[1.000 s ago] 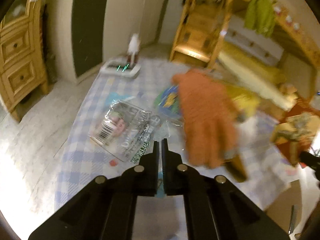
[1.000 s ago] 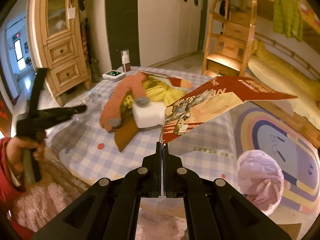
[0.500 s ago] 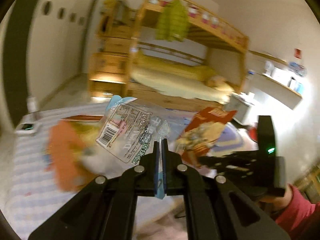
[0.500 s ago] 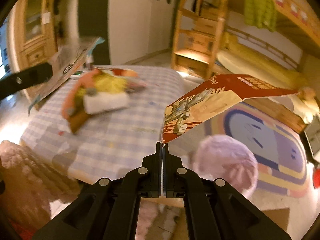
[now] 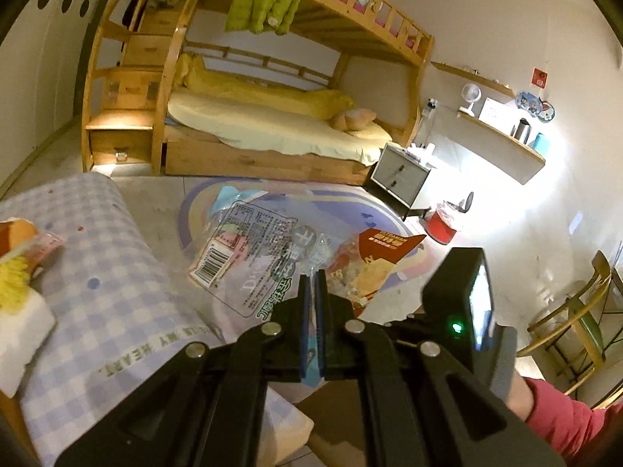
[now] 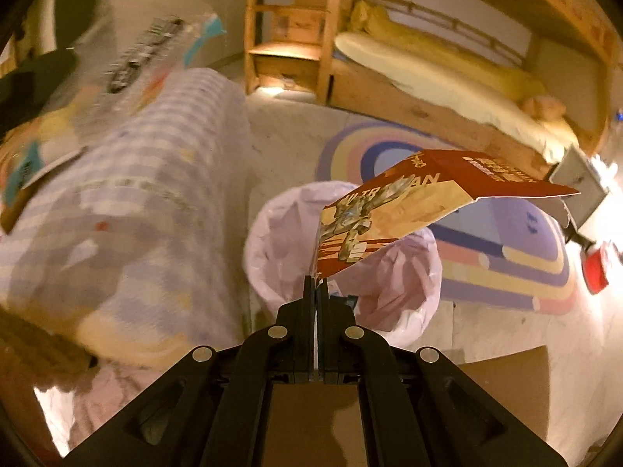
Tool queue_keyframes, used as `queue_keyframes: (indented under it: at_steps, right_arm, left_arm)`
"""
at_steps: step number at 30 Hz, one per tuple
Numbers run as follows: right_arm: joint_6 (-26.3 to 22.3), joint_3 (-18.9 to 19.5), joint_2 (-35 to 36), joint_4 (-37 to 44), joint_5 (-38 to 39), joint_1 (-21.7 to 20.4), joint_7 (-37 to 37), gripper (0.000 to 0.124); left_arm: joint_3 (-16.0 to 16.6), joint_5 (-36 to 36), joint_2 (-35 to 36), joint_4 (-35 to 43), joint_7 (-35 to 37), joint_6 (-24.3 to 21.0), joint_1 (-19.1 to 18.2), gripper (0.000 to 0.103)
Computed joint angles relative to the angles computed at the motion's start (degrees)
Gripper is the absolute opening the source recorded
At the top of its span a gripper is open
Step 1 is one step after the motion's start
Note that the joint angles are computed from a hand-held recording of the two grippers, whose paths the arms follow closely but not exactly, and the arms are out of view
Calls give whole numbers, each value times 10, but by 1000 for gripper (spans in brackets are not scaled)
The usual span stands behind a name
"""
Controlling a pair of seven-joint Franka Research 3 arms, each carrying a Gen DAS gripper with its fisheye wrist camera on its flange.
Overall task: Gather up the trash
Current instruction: 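Carry both items over the pink bin and open both tools to drop them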
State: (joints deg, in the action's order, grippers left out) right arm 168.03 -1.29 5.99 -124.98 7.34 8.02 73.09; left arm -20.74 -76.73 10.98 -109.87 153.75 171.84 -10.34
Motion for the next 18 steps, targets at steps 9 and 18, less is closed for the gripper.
queue_keyframes:
  at_steps: [9,18]
  right_arm:
    - [9,-5,64,49,22,-11,2,25]
    - [51,16,-9,-8,163,-50,-64,28]
  left_arm:
    - [-7,88,31,8,-83,-6,6,1]
    - [-38,219,93,63,-189,-36,16,2]
